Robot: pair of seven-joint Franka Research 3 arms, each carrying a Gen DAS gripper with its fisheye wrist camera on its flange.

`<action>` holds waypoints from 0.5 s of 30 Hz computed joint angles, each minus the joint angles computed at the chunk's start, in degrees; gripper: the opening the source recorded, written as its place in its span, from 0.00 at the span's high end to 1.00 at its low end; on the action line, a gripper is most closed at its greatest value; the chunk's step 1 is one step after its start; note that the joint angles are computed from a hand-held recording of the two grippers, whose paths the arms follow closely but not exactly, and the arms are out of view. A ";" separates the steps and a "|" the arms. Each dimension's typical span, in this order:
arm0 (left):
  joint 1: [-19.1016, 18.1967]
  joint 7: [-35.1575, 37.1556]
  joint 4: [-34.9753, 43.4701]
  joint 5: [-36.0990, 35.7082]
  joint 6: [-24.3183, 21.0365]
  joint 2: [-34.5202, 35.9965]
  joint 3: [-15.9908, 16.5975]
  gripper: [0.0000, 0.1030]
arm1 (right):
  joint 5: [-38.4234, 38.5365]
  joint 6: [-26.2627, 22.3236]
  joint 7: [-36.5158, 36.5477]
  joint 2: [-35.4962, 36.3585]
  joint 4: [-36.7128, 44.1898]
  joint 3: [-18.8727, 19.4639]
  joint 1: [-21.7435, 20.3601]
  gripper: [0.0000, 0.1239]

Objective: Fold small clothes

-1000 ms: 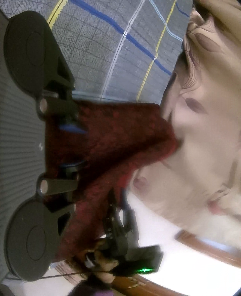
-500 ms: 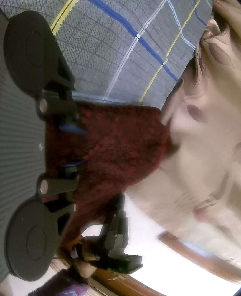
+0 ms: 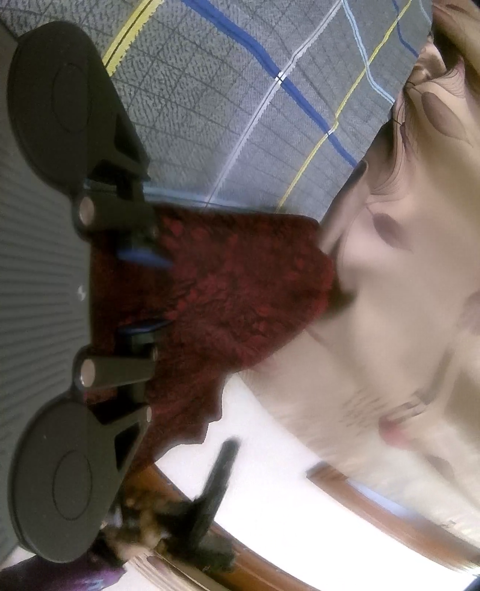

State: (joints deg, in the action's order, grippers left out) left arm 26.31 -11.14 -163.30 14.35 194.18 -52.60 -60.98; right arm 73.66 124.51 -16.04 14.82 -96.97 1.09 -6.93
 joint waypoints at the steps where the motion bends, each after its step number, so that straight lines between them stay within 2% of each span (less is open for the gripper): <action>1: -0.03 0.09 0.10 0.11 -0.20 0.03 0.02 0.71 | 0.56 -0.84 1.81 -0.53 0.01 -0.66 -1.00 0.55; 3: -0.03 0.07 0.17 0.24 -0.37 0.05 0.02 0.71 | 0.08 -4.11 4.30 -0.57 0.07 -1.82 -2.75 0.54; 4: 0.06 -0.07 0.16 0.19 -0.24 -0.01 -0.09 0.71 | -1.32 -3.56 4.31 -0.52 -0.37 -2.29 -2.93 0.55; 5: 0.13 -0.08 0.18 0.24 -0.09 0.06 -0.10 0.71 | -3.74 -0.19 3.31 -0.75 -1.60 -2.57 -2.21 0.55; 7: -0.36 0.56 0.33 0.69 -0.39 0.57 0.65 0.71 | -7.54 9.75 0.57 -0.71 -4.53 -2.73 -0.53 0.60; 8: -1.70 1.59 0.65 1.41 -1.83 1.01 2.07 0.71 | -6.88 14.27 -0.65 -0.16 -5.22 -3.73 0.67 0.60; 9: -3.25 2.43 0.81 2.05 -3.12 1.16 3.57 0.70 | -4.63 15.58 -0.06 0.23 -5.06 -3.67 -0.13 0.60; 10: -5.08 3.20 0.67 2.69 -3.97 1.10 5.34 0.68 | -2.94 13.71 2.98 0.13 -4.67 -2.21 -2.93 0.60; 11: -7.56 3.83 0.35 3.19 -5.35 0.51 7.30 0.66 | -0.15 10.68 5.90 -0.42 -4.70 -2.73 -4.44 0.60; 12: -9.75 3.95 -0.03 3.47 -6.90 -0.35 8.74 0.55 | 1.52 8.63 7.68 -1.33 -5.46 -3.09 -5.67 0.60; 13: -12.13 3.82 -0.52 3.71 -8.60 -0.93 10.29 0.39 | 1.67 6.47 9.78 -2.23 -6.37 -3.75 -6.59 0.58; 14: -15.21 3.38 -1.27 3.80 -10.76 -1.35 12.23 0.32 | 0.38 2.93 12.30 -2.82 -7.03 -4.69 -7.63 0.58; 15: -16.88 2.39 -1.92 3.96 -11.92 -2.05 13.02 0.29 | 0.17 0.05 13.28 -3.49 -8.23 -5.51 -8.68 0.56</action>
